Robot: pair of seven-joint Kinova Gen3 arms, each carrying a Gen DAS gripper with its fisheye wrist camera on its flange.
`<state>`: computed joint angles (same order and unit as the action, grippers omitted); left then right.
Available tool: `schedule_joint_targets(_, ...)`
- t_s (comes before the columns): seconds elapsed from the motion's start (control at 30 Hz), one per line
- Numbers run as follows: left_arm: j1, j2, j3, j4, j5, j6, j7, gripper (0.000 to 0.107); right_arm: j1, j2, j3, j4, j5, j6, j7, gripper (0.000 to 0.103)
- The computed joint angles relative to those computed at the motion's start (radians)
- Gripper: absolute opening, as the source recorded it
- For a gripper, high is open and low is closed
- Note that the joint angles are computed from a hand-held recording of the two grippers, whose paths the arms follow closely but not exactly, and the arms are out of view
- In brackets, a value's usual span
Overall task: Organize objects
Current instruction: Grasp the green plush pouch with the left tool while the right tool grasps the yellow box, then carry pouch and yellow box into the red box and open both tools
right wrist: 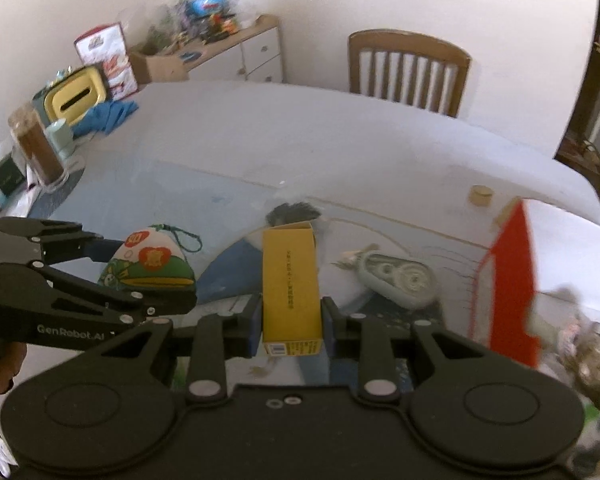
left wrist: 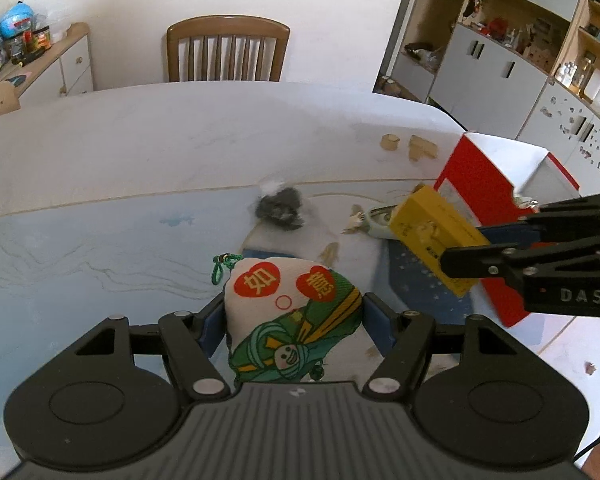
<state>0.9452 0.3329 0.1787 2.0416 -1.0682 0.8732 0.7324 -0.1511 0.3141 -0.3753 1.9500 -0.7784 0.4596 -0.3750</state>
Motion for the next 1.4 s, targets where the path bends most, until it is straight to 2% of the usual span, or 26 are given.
schedule_joint_targets(0.13, -0.021, -0.019, 0.010, -0.055, 0.033, -0.001, -0.092, 0.071, 0.070, -0.043, 0.002, 0.014, -0.070, 0.056, 0.081, 0.028)
schedule_joint_targets(0.43, -0.018, -0.015, 0.000, -0.207, 0.036, 0.012, -0.230, 0.071, 0.111, -0.100, 0.146, -0.004, -0.149, 0.192, 0.183, 0.028)
schedule_joint_targets(0.67, -0.016, 0.044, -0.032, -0.372, 0.058, 0.036, -0.394, 0.071, 0.173, -0.091, 0.220, -0.042, -0.192, 0.264, 0.257, 0.028)
schedule_joint_targets(0.93, -0.012, 0.161, -0.090, -0.624, 0.114, 0.050, -0.641, 0.071, 0.254, -0.035, 0.259, -0.126, -0.190, 0.295, 0.282, 0.028)
schedule_joint_targets(1.17, -0.033, 0.289, -0.125, -0.858, 0.222, 0.037, -0.829, 0.071, 0.331, 0.025, 0.256, -0.200, -0.163, 0.304, 0.288, 0.028)
schedule_joint_targets(1.4, -0.057, 0.437, -0.137, -1.106, 0.350, 0.075, -1.032, 0.071, 0.382, 0.098, 0.241, -0.286, -0.102, 0.304, 0.253, 0.028)
